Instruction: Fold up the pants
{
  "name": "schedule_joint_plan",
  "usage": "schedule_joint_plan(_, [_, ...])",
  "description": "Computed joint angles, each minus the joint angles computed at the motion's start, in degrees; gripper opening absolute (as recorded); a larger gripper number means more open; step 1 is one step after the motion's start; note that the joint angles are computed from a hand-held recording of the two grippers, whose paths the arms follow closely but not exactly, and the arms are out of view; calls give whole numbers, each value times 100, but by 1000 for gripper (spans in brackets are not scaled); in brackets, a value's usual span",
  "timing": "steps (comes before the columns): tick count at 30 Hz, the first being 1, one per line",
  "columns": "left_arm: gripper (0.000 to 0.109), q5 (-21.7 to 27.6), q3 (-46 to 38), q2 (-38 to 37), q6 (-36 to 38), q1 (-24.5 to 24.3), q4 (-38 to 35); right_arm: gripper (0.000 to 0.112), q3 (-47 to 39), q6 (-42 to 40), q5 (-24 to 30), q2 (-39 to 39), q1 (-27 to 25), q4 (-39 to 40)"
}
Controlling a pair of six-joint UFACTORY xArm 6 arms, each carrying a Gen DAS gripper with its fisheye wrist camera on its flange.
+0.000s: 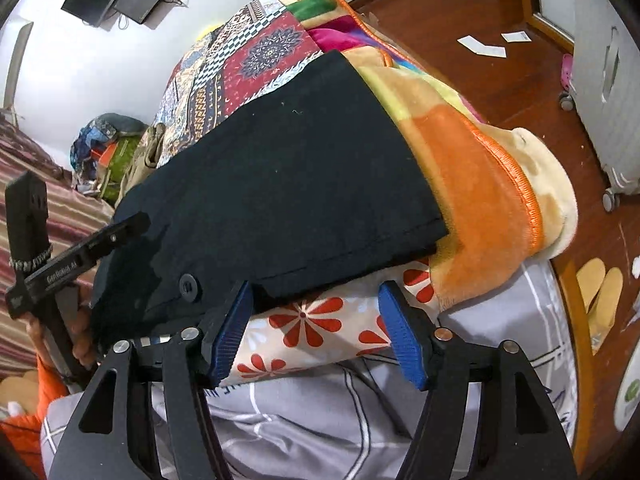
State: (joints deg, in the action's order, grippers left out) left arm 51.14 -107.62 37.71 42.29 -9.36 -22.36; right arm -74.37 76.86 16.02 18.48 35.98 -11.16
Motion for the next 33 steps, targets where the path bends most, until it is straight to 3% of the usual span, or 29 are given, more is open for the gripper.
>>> schedule_joint_plan(6, [75,-247,202,-61,67,-40,62,64,1,547,-79,-54,-45,-574])
schedule_joint_plan(17, [76,-288,243,-78,69,-51,65,64,-157,434,-168,78,-121,-612])
schedule_joint_plan(29, [76,-380,319,-111,79,-62,95,64,-504,1162,-582,439,-327,-1433])
schedule_joint_plan(33, [77,-450,353,-120,70,-83,127,53,-527,1949,-769,466,-460,-2052])
